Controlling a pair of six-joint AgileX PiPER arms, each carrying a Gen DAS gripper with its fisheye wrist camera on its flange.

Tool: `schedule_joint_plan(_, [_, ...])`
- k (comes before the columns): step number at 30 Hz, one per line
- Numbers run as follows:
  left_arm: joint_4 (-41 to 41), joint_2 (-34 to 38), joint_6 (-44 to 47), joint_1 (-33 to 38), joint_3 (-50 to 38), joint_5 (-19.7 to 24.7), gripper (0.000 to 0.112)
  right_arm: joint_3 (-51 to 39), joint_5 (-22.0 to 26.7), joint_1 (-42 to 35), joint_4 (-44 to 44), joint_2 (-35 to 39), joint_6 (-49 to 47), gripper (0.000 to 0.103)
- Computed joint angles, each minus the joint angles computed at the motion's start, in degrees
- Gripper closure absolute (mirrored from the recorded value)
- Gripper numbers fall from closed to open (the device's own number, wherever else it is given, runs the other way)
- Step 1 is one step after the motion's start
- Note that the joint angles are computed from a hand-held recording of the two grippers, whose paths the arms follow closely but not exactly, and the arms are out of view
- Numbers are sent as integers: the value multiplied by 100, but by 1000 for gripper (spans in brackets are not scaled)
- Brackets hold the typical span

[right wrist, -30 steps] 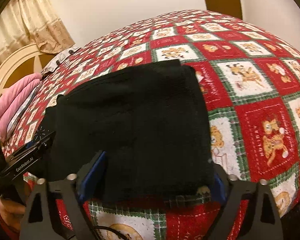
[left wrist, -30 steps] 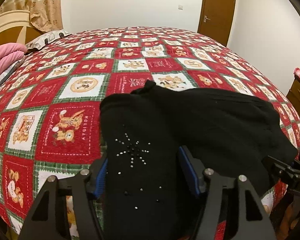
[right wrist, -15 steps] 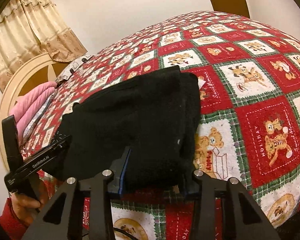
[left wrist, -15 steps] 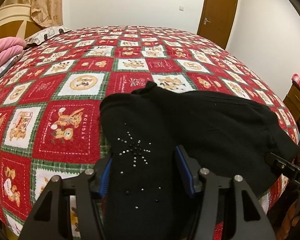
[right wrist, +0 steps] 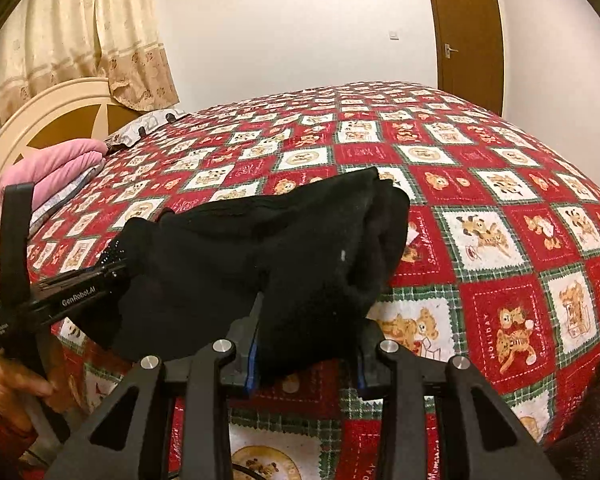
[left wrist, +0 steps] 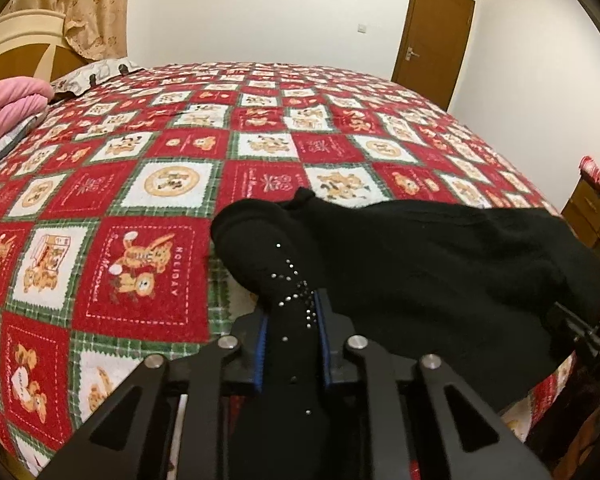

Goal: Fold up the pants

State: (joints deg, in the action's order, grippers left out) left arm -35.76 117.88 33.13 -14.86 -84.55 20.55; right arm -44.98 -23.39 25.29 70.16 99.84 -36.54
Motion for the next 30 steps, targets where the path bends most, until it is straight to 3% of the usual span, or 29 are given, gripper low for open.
schedule_joint_plan(8, [-1536,-167,1345,280,49,317,96,-40,-148,139,309,-104,-141,68])
schedule_joint_plan(18, [-766,-212,653,363,-228,313,97,-521,-384,453,973,-83,-912,68])
schedule_joint_plan(30, [-983,-486,1011,546,-228,217,97,-1016,-466,619,1379,-73,-1515,68])
